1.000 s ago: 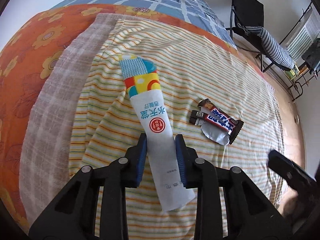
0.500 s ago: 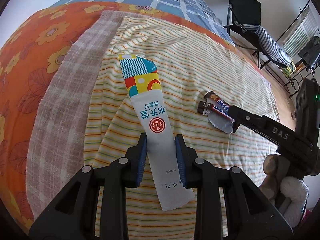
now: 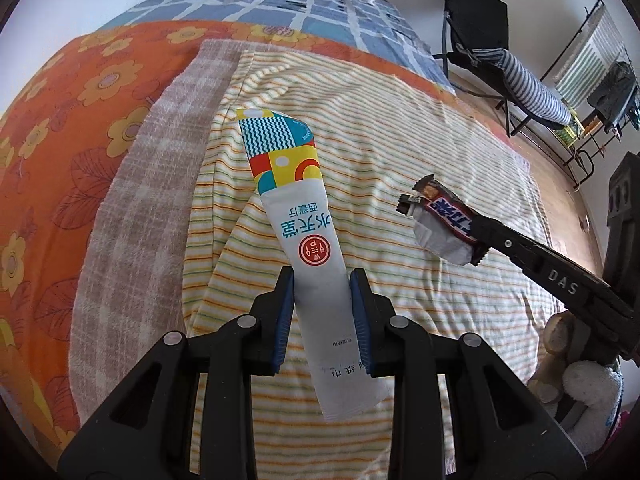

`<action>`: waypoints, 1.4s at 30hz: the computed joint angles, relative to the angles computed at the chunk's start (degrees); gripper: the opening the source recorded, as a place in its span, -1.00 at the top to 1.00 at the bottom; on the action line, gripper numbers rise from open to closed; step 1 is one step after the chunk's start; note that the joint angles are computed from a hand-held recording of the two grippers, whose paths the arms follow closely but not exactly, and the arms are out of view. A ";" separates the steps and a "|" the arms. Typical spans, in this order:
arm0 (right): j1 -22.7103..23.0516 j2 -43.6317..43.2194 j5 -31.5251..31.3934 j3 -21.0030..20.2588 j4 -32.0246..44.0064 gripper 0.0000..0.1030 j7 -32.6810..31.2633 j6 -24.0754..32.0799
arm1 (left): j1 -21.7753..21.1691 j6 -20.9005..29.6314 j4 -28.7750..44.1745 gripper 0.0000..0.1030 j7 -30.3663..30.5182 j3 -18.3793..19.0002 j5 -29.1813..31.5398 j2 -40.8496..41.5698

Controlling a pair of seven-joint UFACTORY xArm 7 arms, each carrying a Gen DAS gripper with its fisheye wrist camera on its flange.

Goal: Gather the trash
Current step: 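Grasp the white tube with the left tool while the right tool grasps the candy bar, then carry the white tube and candy bar over the blue basket with both tools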

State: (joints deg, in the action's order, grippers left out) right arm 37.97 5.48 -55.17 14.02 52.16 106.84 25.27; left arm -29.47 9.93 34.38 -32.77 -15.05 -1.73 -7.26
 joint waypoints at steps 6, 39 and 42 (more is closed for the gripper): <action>0.66 -5.07 2.82 2.89 -2.00 0.88 -2.08 4.23 | -2.61 1.15 -2.65 0.47 1.99 0.06 -2.66 -5.72; 13.97 -10.02 9.02 17.95 -0.51 0.88 4.11 20.66 | -19.12 12.76 -23.31 0.47 -8.31 -5.60 -2.89 -42.55; 15.35 -9.36 8.53 18.08 -0.27 0.88 5.74 21.54 | -20.90 13.14 -24.27 0.47 -9.45 -5.81 -2.82 -43.58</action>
State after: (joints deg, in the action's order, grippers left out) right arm 53.32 -3.88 -46.64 32.10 51.88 112.58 46.80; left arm -50.38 23.07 10.11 -42.22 -20.86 -4.55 -50.84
